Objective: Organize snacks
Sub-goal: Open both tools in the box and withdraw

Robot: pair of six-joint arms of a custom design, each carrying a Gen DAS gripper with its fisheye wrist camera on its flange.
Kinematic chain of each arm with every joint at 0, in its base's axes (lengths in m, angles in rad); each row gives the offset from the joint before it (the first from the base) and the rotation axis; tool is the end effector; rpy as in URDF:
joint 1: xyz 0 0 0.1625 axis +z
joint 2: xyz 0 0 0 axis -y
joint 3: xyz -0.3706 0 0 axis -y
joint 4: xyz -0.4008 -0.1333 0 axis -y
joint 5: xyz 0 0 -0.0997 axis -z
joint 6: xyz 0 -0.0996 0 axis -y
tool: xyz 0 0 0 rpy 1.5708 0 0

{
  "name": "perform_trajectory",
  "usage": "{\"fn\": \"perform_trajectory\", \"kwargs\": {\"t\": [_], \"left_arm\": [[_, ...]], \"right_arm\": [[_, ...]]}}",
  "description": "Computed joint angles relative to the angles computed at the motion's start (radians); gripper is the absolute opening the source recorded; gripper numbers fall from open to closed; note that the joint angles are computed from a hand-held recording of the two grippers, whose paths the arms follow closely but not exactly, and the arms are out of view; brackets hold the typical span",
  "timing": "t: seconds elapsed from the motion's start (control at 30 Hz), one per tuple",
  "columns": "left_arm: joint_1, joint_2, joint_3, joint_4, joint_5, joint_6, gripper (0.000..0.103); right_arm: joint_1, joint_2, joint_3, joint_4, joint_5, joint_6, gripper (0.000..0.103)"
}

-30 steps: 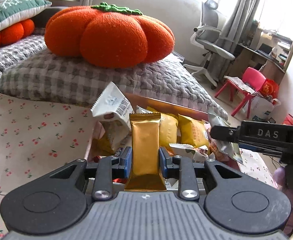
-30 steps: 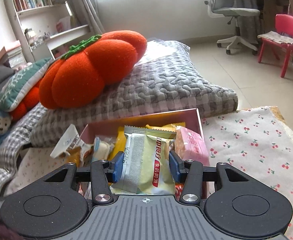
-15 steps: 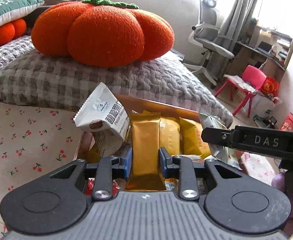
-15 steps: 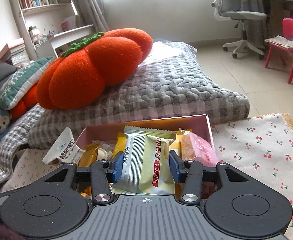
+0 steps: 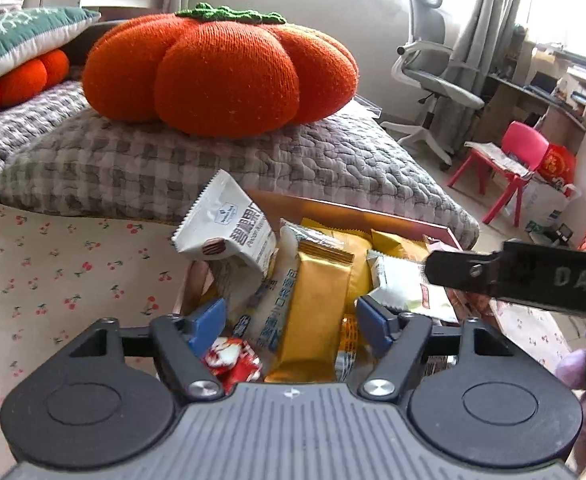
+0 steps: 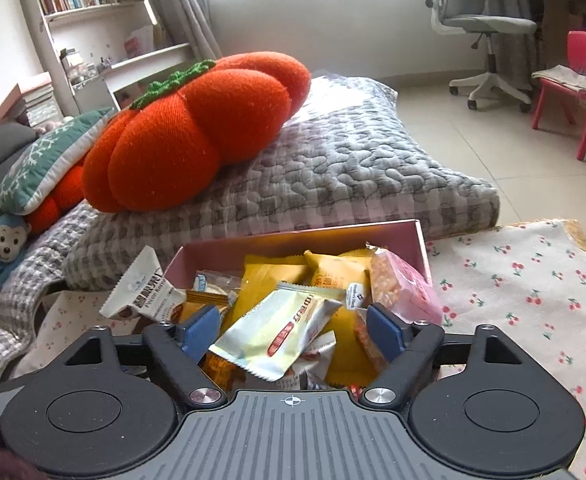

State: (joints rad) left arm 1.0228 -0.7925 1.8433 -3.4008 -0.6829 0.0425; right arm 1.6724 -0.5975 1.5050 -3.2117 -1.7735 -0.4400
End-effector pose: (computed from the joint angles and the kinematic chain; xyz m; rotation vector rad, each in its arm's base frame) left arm -0.1195 -0.6000 0.1039 0.2311 2.2488 -1.1459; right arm 0.1829 -0.6775 0.0494 0.6122 -2.5942 0.9628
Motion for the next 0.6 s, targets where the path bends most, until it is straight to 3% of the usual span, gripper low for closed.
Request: {"fn": "perform_trajectory", "kwargs": {"t": [0.2, 0.43, 0.6], "left_arm": [[-0.03, -0.07, 0.065, 0.085, 0.049, -0.085, 0.079], [-0.064, -0.183, 0.141, 0.312, 0.098, -0.258, 0.093], [-0.088, -0.251, 0.183, 0.498, 0.155, -0.411, 0.096]], "right_arm": [[0.016, -0.052, 0.068, -0.024, -0.049, 0.022, 0.089], [0.045, -0.109, 0.145, -0.011, -0.116, 0.022, 0.094], [0.061, -0.134, 0.195, -0.003, -0.16, 0.036, 0.095]]}}
